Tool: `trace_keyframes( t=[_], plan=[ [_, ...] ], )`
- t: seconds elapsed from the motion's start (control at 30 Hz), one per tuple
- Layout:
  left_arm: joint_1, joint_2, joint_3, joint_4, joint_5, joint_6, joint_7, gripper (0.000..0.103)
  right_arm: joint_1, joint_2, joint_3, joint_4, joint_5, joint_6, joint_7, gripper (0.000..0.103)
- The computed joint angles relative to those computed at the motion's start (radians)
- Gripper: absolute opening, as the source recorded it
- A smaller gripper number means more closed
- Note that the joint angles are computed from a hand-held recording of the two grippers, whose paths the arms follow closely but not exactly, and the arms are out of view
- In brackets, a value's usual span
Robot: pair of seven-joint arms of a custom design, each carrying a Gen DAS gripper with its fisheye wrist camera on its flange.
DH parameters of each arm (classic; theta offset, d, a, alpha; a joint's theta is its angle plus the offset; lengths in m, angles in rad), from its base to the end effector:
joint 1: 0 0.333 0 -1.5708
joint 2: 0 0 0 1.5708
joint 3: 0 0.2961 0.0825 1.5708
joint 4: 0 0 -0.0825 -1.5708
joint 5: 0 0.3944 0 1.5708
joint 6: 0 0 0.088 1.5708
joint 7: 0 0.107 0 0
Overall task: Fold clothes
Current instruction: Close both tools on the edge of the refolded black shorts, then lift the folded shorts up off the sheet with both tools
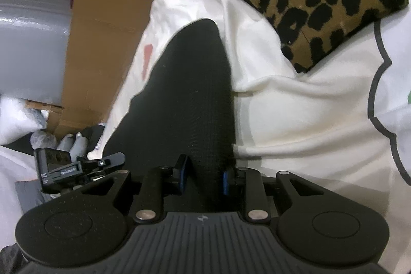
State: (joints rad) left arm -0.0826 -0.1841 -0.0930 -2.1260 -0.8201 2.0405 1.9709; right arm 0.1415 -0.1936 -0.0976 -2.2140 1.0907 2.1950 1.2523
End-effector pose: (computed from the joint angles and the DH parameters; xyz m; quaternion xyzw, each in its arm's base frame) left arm 0.5135 -0.1343 0.4906 0.5820 -0.7296 0.3074 0.1856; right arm 0.5268 0.0530 0.4695 -0.5469 0.7000 0.2170 0.4047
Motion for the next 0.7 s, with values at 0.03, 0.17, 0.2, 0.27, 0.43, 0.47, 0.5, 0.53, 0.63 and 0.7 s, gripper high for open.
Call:
trace_keyframes(
  t=[0.03, 0.17, 0.2, 0.27, 0.43, 0.47, 0.5, 0.53, 0.63, 0.7],
  plan=[
    [0.001, 0.002, 0.003, 0.001, -0.005, -0.005, -0.001, 0.049, 0.000, -0.003, -0.002, -0.003, 0.007, -0.002, -0.006, 0.027],
    [0.005, 0.019, 0.002, 0.012, -0.004, -0.020, -0.021, 0.068, 0.001, 0.004, -0.002, 0.004, -0.009, -0.023, -0.016, 0.036],
    [0.005, 0.027, 0.002, 0.017, -0.010, -0.026, -0.024, 0.071, 0.001, 0.008, -0.003, 0.007, -0.002, -0.030, -0.020, 0.039],
    [0.003, 0.038, -0.002, 0.024, -0.021, -0.030, -0.023, 0.081, -0.001, 0.015, -0.003, 0.014, 0.008, -0.037, -0.024, 0.041],
    [-0.008, 0.053, -0.019, 0.038, -0.010, -0.029, 0.037, 0.084, -0.008, 0.038, 0.005, 0.037, 0.007, -0.056, -0.025, 0.041],
    [-0.009, 0.053, -0.020, 0.039, -0.003, -0.029, 0.047, 0.079, -0.010, 0.040, 0.007, 0.039, 0.006, -0.057, -0.027, 0.041],
    [-0.009, 0.054, -0.020, 0.041, 0.005, -0.030, 0.055, 0.076, -0.010, 0.040, 0.009, 0.040, 0.006, -0.057, -0.030, 0.041],
    [-0.008, 0.053, -0.020, 0.044, 0.018, -0.037, 0.059, 0.068, -0.011, 0.040, 0.011, 0.041, 0.004, -0.055, -0.031, 0.038],
    [-0.001, 0.052, -0.014, 0.055, 0.040, -0.059, 0.065, 0.045, -0.010, 0.035, 0.017, 0.041, -0.015, -0.046, -0.031, 0.018],
    [0.002, 0.040, -0.011, 0.052, 0.037, -0.061, 0.076, 0.039, -0.008, 0.031, 0.018, 0.042, -0.029, -0.044, -0.037, 0.010]
  ],
)
